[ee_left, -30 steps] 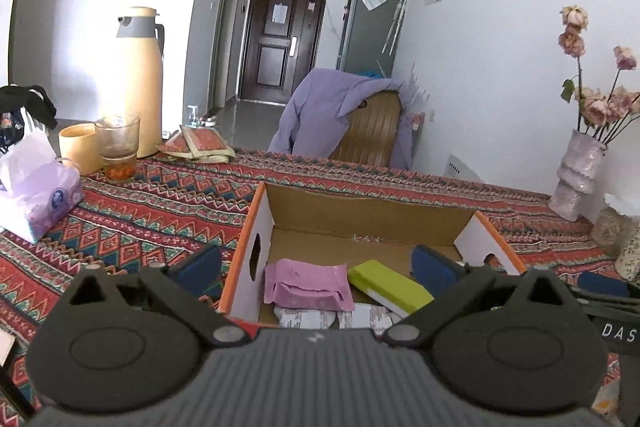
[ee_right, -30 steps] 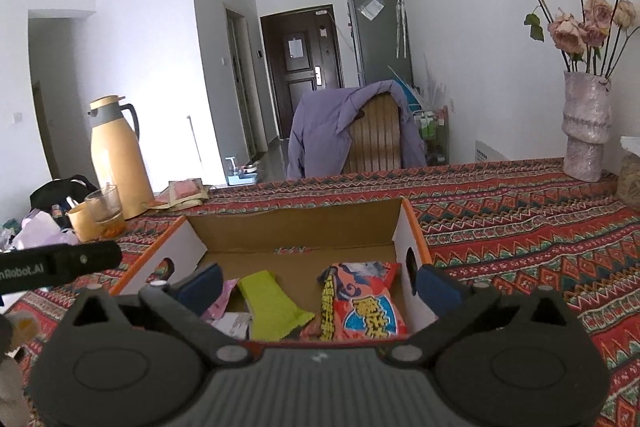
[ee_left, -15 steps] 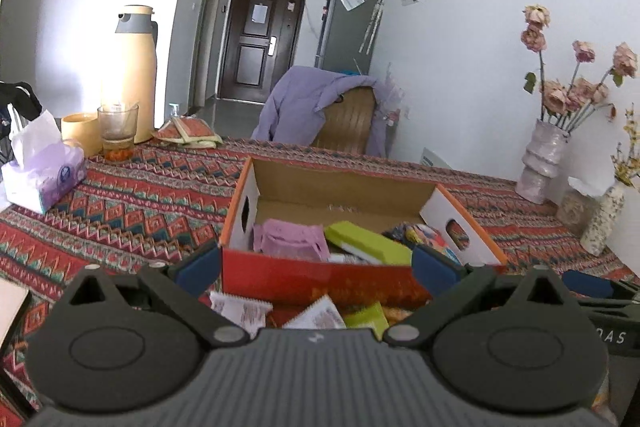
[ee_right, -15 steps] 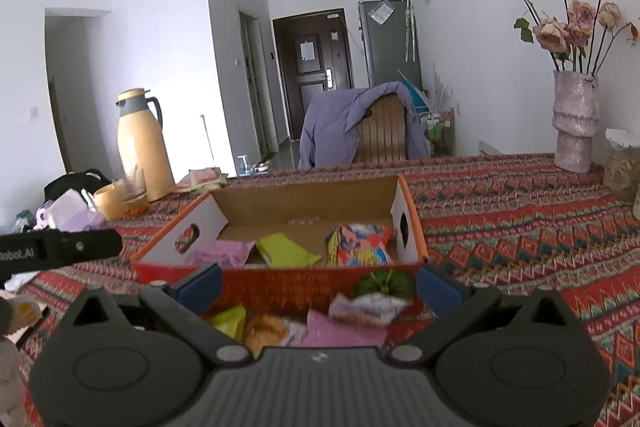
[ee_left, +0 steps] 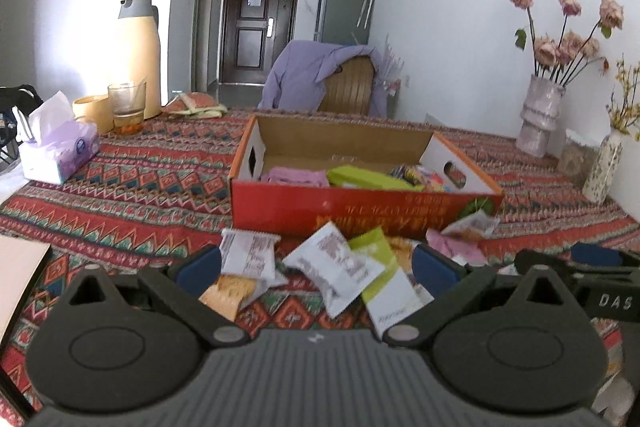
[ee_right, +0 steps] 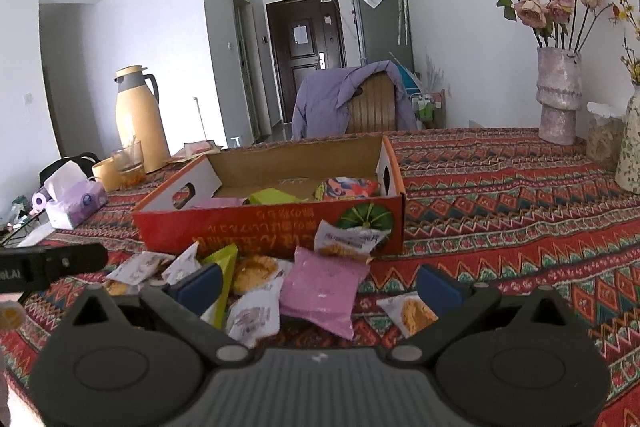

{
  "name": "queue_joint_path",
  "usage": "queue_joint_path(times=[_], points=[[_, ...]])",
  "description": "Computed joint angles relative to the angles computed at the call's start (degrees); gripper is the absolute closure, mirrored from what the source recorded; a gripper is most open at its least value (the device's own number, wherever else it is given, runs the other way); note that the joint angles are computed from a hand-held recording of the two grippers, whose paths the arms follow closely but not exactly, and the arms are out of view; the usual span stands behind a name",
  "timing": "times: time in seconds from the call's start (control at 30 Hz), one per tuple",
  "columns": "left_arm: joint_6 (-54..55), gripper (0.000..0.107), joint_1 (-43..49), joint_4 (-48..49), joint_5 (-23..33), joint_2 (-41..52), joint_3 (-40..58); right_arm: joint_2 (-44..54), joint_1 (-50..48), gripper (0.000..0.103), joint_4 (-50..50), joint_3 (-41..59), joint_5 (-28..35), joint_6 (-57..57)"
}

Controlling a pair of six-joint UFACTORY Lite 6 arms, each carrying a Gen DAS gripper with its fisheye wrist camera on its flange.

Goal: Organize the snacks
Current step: 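Withdraw both grippers from the box back toward the snack pile, then grasp another pink packet with the left gripper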

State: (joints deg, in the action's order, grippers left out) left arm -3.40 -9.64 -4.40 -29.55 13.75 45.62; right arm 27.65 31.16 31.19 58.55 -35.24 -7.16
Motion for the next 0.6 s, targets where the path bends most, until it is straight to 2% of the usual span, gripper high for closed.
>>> queue_joint_path(times=[0.23, 0.6], points=[[0.4, 0.004, 1.8, -0.2, -0.7, -2.4, -5.0, -2.5, 2.8, 0.000, 3.8, -4.4, -2.4, -2.1], [11.5, 0.004, 1.2, -12.3, -0.8, 0.0, -7.7, -4.0, 4.5, 0.000, 5.6, -7.8, -3.6, -1.8]])
